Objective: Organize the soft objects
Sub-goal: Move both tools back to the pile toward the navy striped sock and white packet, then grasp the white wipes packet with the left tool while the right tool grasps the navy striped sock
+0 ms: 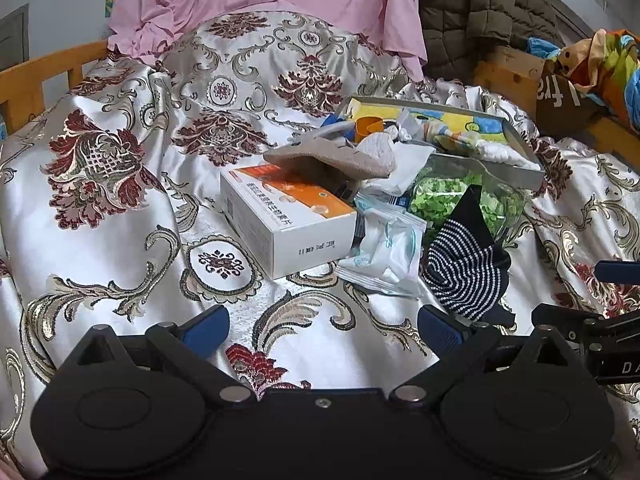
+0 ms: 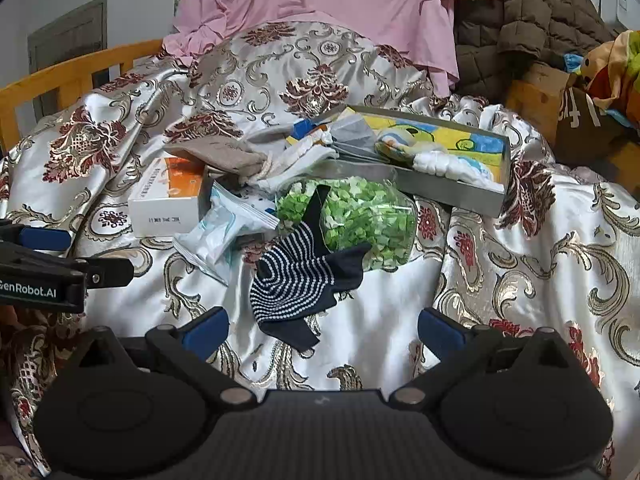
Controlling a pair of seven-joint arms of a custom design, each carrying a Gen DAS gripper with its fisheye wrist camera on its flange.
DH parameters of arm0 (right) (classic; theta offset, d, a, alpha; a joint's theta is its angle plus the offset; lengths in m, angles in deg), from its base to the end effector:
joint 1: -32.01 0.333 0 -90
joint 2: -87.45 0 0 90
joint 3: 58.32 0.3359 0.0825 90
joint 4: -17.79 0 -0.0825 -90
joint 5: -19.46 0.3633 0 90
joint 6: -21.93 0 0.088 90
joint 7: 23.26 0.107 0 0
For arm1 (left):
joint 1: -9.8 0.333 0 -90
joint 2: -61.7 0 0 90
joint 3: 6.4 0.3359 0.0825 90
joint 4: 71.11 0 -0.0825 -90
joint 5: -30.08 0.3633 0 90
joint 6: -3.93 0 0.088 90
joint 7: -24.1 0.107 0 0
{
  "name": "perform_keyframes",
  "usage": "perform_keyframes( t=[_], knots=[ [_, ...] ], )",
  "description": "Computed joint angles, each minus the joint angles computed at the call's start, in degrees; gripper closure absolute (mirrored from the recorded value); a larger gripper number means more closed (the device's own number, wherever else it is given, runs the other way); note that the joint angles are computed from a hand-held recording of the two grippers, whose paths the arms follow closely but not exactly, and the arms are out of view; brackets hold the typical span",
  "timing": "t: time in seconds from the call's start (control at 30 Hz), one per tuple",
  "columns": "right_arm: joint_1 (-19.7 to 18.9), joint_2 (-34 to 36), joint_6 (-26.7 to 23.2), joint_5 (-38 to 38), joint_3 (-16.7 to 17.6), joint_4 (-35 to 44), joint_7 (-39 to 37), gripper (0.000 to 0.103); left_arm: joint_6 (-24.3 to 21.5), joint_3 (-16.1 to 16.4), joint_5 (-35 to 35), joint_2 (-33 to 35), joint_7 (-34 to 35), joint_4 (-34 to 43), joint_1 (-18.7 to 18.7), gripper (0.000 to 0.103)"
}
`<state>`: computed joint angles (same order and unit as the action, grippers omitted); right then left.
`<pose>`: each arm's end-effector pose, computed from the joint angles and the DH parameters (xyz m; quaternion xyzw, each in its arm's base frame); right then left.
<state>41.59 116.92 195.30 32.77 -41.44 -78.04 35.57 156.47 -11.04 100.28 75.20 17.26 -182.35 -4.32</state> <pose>0.6664 0.2652 0.4443 -0.8185 0.3882 -0.2200 0.3619 0.5804 -0.2223 0.4329 -0.7493 0.5092 -0.2781 0.3191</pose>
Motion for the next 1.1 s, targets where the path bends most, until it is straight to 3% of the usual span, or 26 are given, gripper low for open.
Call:
perform_keyframes(
  t=[0.1, 0.27, 0.53, 0.73, 0.87, 1.1],
  knots=[
    [2.04, 0.17, -1.15, -1.16, -2.74, 0.71, 2.18, 0.000, -0.16, -0.14, -1.49, 0.40, 1.57, 0.26, 0.12, 0.003],
    [2.65, 0.56, -1.93, -1.94, -3.63, 1.34, 3.43, 0.000, 0.26, 0.26, -2.79, 1.21, 3.09, 1.06, 0.02, 0.003],
    [0.47, 2.63, 4.01, -3.64, -0.31, 1.67, -0.22, 0.000, 3.48, 2.14, -3.63, 5.45, 8.08, 6.25, -0.20, 0.003],
    [-2.94, 5.35, 4.13, -5.20, 4.58, 3.74, -4.00, 0.000, 8.88, 4.02, -6.44, 8.75, 12.08, 9.52, -0.37, 0.003],
    [-2.32, 7.14, 2.59, -5.61, 4.20, 6.08, -5.35, 0.000, 12.03, 5.39, -10.30, 10.88, 15.67, 11.30, -0.71, 0.003],
    [-0.14, 9.19, 0.48, -5.50, 1.86, 8.97, -6.50, 0.000, 16.05, 4.53, -23.35, 14.04, 24.82, 13.13, 1.21, 0.005]
  ],
)
